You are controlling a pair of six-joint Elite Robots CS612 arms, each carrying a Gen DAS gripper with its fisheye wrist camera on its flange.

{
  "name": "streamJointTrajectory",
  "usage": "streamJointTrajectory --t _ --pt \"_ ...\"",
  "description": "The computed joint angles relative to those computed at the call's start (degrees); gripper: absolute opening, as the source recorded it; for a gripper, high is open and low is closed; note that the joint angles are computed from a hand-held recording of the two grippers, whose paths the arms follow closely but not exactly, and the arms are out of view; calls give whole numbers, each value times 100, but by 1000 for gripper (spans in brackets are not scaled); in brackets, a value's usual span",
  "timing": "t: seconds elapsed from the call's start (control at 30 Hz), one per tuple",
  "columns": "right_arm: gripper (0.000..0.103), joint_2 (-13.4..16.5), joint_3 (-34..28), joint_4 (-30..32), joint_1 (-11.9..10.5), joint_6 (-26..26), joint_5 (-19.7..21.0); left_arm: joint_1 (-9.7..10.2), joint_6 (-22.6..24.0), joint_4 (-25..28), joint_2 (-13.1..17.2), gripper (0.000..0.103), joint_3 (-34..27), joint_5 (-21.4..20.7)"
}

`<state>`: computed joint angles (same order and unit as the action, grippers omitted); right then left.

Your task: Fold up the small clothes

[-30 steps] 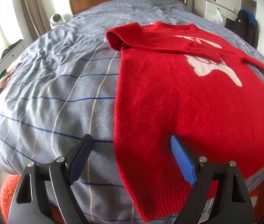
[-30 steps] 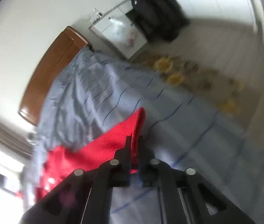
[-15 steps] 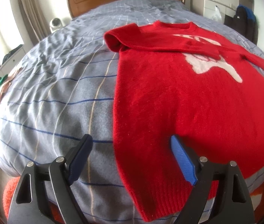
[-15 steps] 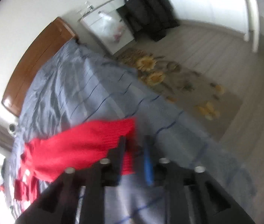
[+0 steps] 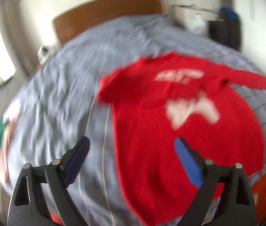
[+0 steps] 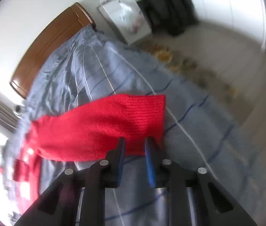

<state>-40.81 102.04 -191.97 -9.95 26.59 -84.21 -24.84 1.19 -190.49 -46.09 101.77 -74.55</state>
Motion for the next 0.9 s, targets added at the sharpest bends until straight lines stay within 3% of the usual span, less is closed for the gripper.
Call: streamJointTrajectory --t 0.1,0.17,0.23,0.3,0.37,0.4,0.47,0.5,0.6,0.7,0.77,0.8,0.87,0.9 --pt "37 -104 180 -530 247 -459 -79 -99 1156 144 221 96 -514 -208" --pt "40 -119 319 -878 431 -631 -23 -137 1610 509 440 96 -899 -354" --pt "40 -75 400 -1198 620 -682 -86 -135 1739 1335 706 94 -1411 -570" --pt "40 -8 487 -1524 747 -624 -153 -138 1840 2136 1015 86 -1926 -640" --pt "40 15 509 -1584 839 -701 -179 -166 1890 2308 1229 85 -2192 -455" --pt "40 13 532 -1638 832 -766 -154 -152 1789 2322 1323 84 -2323 -496" --pt "41 24 515 -1695 834 -852 -160 -84 1311 2426 1410 52 -2533 -776" --pt "41 28 497 -1603 836 -867 -156 -34 905 2624 1413 4 -2651 -855" --pt "41 31 478 -1447 851 -873 -171 107 213 2339 1302 3 -2598 -1141" --pt "41 22 527 -1527 844 -860 -153 345 -483 1749 1069 3 -2320 -844" --pt "41 26 522 -1508 841 -855 -135 551 -1053 1566 930 3 -2165 -478" --pt "41 32 514 -1502 841 -850 -134 696 -1410 1515 858 3 -2078 -85" --pt "41 41 500 -1484 840 -843 -119 906 -1952 1718 793 3 -2028 392" --pt "41 46 485 -1453 847 -847 -124 1072 -2455 1990 728 3 -1950 589"
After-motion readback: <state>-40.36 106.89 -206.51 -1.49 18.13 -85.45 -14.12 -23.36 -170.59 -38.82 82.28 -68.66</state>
